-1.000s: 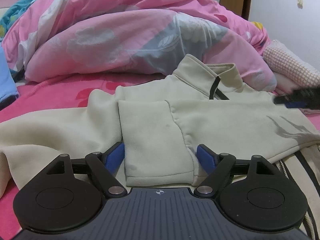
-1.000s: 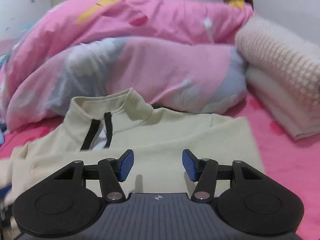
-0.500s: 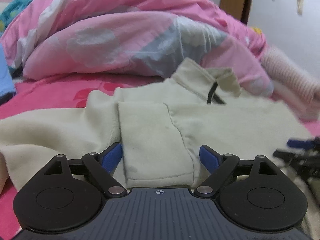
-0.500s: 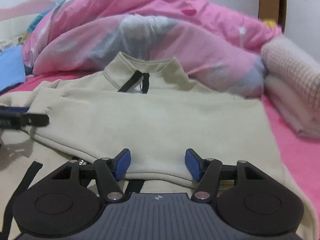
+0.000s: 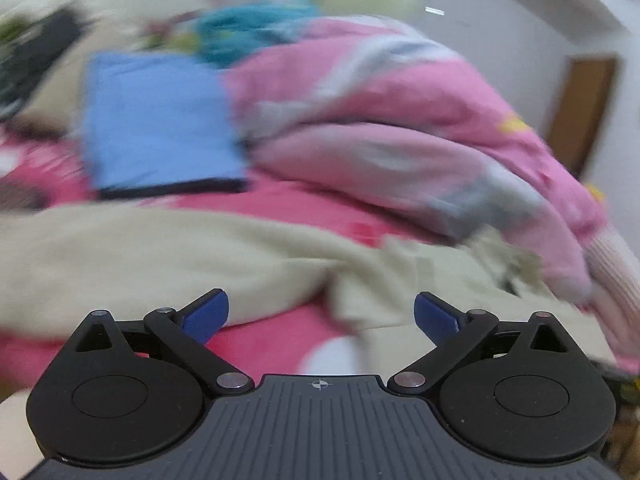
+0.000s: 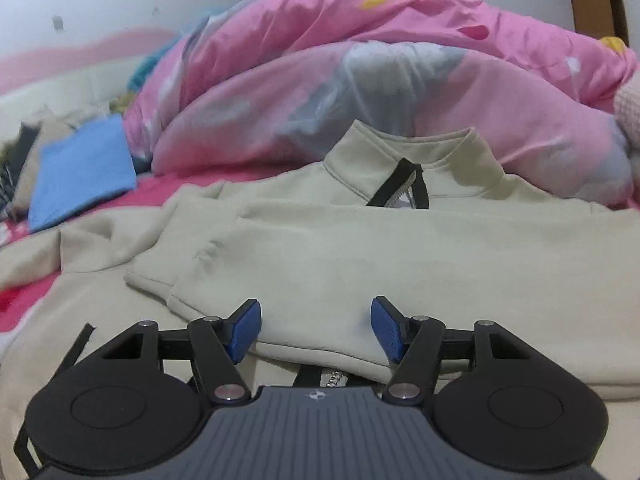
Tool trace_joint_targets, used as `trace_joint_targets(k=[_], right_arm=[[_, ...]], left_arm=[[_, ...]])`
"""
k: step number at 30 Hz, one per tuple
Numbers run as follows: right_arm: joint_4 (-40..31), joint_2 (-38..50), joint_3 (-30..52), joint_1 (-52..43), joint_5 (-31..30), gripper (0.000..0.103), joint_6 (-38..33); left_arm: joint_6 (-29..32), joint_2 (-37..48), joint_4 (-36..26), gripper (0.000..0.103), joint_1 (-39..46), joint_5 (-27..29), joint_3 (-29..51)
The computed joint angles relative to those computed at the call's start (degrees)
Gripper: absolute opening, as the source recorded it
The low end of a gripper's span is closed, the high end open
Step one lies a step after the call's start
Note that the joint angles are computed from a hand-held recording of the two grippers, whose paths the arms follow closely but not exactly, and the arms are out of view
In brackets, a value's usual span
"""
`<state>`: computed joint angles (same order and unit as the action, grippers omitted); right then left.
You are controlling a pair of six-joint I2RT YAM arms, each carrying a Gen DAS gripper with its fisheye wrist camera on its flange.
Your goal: Fold clothes
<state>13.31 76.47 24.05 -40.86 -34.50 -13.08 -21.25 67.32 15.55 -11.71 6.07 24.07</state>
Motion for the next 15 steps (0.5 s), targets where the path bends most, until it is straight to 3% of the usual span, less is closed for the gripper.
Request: trace_joint_targets(k=[3, 5, 7, 11, 15], right_arm=[[-0.55, 3.32, 2.04, -4.27, -7.00, 0.064, 2.61], [-0.55, 4.76, 2.84, -5.84, -9.87, 0.064, 3.59], [-0.07, 4.65, 2.42, -5.92, -10.07, 0.064, 3.61], [0.66, 4.57, 1.91, -6.01, -10.33, 0.064, 3.77], [1.13, 4.91, 1.79, -6.50, -11.18, 0.064, 3.87]], left_arm=[[-8.14, -2.38, -1.95, 0.099, 9.34, 2.28, -1.92], [-13.23, -2.90, -3.42, 0.098, 13.88, 0.90, -2.31], [-17.94, -2.61, -4.36, 0.097, 18.07, 0.74, -2.43], [-23.43, 0.63, -4.78, 0.096, 24.32, 6.43, -1.68], [-28.22, 3.82, -3.13, 0.094, 28.03, 5.96, -1.19]])
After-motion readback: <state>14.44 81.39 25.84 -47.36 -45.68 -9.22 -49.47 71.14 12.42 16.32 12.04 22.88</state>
